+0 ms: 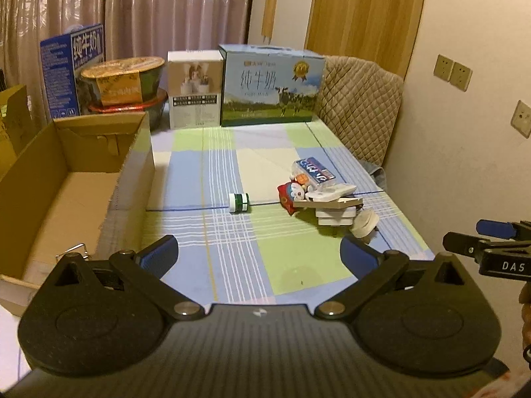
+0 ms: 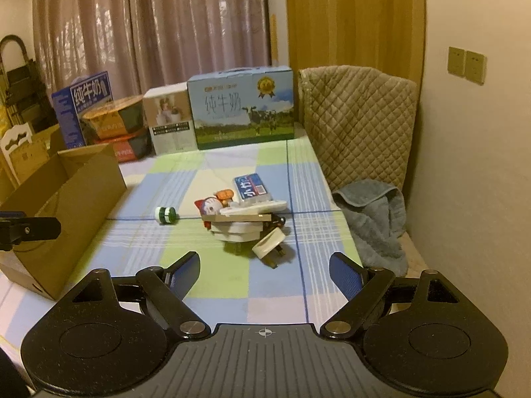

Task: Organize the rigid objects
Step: 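Grasp the green-and-white roll with the left gripper while the right gripper grasps the white plug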

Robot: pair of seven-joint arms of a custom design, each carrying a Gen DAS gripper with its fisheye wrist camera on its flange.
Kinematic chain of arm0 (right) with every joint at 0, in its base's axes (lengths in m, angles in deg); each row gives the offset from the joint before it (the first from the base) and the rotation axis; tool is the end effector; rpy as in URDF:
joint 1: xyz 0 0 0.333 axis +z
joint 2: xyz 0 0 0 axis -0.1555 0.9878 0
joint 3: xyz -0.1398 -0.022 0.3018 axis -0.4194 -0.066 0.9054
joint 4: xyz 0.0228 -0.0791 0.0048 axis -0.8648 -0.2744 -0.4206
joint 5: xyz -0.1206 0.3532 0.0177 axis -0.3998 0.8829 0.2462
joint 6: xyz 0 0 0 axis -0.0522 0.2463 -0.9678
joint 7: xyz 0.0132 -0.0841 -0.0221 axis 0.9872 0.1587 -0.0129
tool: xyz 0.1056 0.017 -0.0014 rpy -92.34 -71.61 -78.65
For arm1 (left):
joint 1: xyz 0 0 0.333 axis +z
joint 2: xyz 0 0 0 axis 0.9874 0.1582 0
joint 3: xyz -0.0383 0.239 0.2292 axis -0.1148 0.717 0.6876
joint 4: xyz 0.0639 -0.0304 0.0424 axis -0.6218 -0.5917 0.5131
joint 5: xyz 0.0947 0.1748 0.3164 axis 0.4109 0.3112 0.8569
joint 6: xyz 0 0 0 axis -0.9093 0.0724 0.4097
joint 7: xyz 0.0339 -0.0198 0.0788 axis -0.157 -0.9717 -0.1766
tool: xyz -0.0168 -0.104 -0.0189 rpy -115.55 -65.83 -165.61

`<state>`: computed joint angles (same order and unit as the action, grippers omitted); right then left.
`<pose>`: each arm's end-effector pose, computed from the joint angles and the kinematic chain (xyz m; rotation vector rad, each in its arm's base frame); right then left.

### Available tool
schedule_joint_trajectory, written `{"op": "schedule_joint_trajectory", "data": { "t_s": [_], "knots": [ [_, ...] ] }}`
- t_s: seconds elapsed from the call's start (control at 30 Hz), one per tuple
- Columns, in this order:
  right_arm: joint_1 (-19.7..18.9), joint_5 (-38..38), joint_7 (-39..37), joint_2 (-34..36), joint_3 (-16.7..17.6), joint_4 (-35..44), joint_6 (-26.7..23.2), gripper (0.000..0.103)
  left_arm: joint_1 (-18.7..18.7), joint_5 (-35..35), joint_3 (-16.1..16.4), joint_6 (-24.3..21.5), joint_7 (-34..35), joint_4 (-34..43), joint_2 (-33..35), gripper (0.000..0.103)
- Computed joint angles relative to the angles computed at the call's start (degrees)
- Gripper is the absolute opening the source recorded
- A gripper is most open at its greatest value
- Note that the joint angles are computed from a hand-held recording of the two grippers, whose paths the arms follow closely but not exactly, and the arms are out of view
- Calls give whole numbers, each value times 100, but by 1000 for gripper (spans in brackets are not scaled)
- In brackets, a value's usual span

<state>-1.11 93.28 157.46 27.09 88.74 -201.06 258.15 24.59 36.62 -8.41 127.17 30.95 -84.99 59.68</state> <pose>0.5435 0.0972 0.4715 -1.7523 1.5627 -0.6396 0.5553 -0.2117 0.4418 -1.6655 1.8236 -0.9682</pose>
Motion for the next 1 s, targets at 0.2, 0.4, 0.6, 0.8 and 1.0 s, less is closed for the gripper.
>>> {"op": "schedule_joint_trajectory", "data": {
  "t_s": [0.2,0.4,0.6,0.8,1.0],
  "knots": [
    [-780,306,-1055,772,767,653,-90,82,984,43,-879,-170,-68,662,609,102],
    [-1123,-470,-1285,1634,1039,1195,129,82,1876,-11,-1739,-171,42,1283,1234,102],
    [-905,-1321,-1234,2407,704,1804,158,82,2402,-136,-2246,-255,219,1874,1819,102],
    [-585,-2058,-1077,2977,271,2361,61,76,2476,-227,-2241,-253,257,2437,2391,102],
    [-405,-2555,-707,3283,0,2744,-120,57,2840,-293,-2604,-321,421,2893,2732,102]
  ]
}}
